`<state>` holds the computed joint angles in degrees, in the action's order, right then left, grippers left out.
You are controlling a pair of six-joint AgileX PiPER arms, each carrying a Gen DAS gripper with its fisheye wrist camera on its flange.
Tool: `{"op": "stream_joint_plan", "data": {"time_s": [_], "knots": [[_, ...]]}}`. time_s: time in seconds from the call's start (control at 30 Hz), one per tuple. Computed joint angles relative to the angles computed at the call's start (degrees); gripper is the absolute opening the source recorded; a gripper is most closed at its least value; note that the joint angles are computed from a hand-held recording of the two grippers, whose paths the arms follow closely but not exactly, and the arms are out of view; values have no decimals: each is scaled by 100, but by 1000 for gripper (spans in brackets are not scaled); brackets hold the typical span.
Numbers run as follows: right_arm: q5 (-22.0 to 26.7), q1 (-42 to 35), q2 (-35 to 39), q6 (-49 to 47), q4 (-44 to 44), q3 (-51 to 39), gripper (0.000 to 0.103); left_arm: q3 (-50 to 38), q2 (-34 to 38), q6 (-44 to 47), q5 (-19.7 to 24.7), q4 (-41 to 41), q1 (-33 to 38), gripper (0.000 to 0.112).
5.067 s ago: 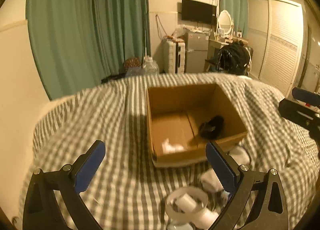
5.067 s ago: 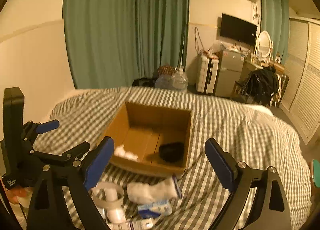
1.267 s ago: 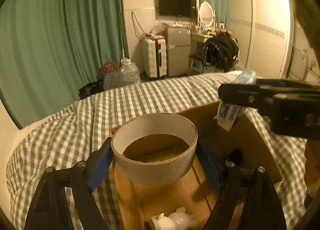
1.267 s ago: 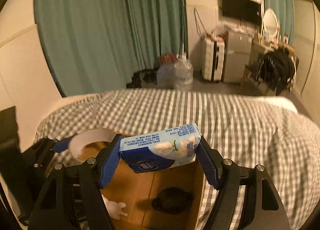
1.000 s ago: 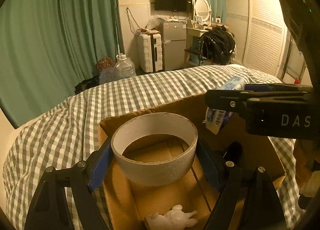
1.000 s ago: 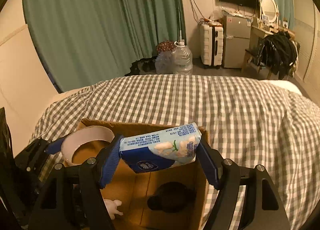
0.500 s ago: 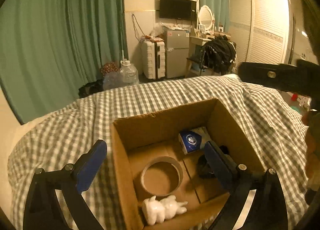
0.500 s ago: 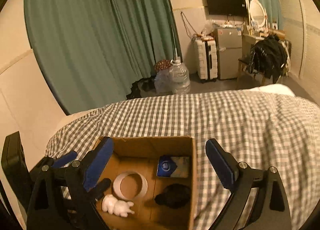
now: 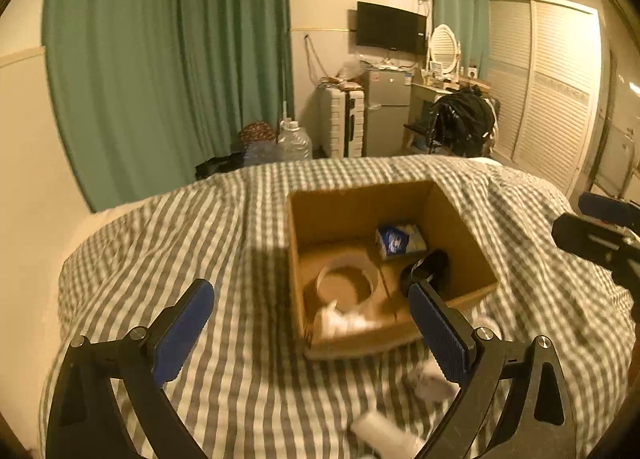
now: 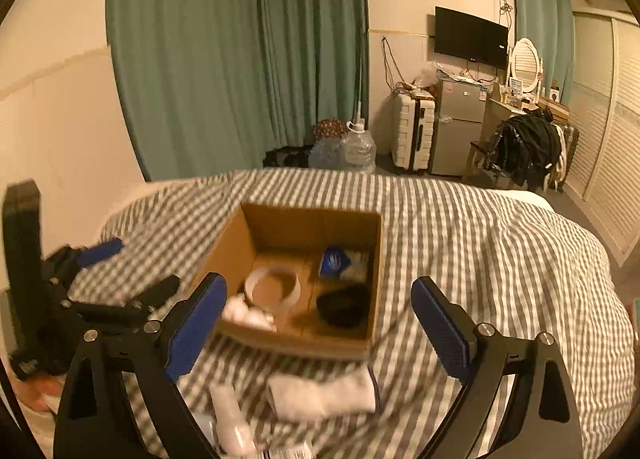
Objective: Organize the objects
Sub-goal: 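Grasp the earbud case with the left gripper while the right grasps the white bottle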
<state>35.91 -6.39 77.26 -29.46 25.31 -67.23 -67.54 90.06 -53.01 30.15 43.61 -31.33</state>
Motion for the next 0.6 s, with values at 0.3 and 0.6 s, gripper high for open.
{"op": "stream_joint_plan", "data": {"time_s": [0.3,0.6], "knots": [[-320,-64,-321,-127,11,1451,94,1584,-239,-2534,515,1580,-803,100],[-795,-8,-139,-323,150,2410,94,2209,138,-2840,501,1512,-1462,100]]}}
